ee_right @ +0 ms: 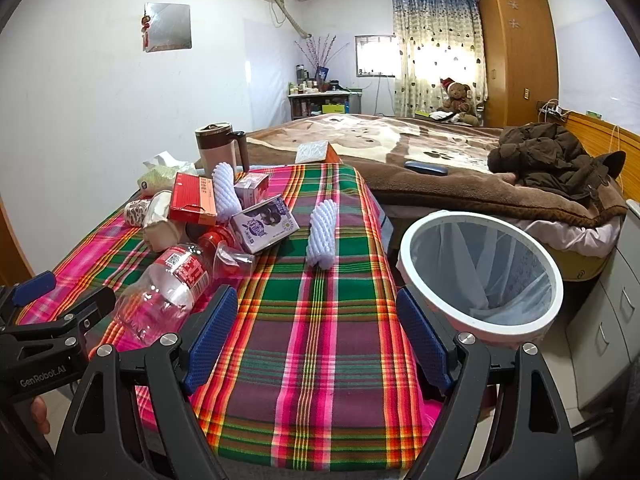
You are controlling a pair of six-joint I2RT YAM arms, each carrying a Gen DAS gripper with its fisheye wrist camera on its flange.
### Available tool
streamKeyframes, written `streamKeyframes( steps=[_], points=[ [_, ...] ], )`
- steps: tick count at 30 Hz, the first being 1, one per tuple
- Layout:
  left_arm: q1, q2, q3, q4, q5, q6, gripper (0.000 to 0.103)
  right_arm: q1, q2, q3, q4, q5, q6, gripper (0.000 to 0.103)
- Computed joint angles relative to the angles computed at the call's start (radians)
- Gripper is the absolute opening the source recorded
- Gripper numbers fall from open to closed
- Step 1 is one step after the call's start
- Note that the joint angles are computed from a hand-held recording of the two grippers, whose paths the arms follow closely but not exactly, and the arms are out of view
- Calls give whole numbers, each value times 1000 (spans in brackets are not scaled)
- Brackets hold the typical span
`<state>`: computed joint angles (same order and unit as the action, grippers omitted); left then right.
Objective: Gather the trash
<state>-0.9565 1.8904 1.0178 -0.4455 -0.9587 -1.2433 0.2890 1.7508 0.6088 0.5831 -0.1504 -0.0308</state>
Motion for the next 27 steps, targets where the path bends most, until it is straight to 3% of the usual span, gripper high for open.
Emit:
streamKeyframes(
  steps=[27],
  points=[
    [4,1,-4,11,3,7,103,0,2,-1,4,3,0,83]
  ],
)
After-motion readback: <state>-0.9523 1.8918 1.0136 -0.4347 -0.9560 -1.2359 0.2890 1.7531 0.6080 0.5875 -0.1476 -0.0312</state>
